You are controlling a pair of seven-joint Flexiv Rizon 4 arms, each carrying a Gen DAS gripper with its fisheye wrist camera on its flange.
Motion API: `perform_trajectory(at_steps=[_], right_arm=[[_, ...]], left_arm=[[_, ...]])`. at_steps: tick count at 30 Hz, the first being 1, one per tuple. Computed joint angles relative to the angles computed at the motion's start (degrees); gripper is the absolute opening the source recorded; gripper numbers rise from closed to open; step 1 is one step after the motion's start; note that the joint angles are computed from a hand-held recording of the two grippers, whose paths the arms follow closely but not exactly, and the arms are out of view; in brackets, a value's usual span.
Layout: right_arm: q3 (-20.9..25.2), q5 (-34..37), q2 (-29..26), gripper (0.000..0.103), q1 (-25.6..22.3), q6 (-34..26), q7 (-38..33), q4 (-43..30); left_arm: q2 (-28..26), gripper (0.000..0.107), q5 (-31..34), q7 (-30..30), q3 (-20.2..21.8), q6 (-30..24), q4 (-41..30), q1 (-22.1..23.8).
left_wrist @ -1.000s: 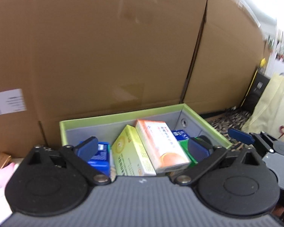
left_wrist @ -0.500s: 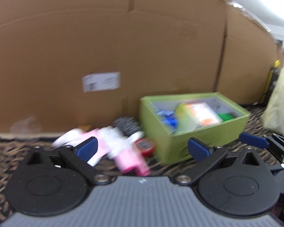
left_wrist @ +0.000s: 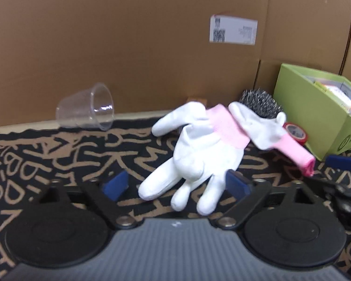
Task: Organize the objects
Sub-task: 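Grasp the white gloves with the left gripper while the right grasps the pink-cuffed glove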
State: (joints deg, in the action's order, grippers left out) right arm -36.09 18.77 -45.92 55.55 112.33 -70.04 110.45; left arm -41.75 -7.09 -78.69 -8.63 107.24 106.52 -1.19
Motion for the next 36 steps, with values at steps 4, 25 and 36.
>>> perform_trajectory(at_steps=[4, 25, 36], right_arm=[[-0.97, -2.52, -3.14, 0.027, -1.42, -4.93, 3.02, -5.22], [20.61, -1.15, 16.88, 0.077, -10.47, 9.79, -11.28, 16.59], [17.55, 1.08, 10.11, 0.075, -9.61, 2.03, -5.41, 7.31]], left_arm=[[0.27, 0.017, 2.82, 1.21, -8.33, -2.80, 0.91, 7.27], [9.99, 0.103, 18.45, 1.15, -15.45, 4.12, 12.89, 15.47], [1.57, 0.080, 11.23, 15.41, -29.61, -15.20, 5.14, 24.50]])
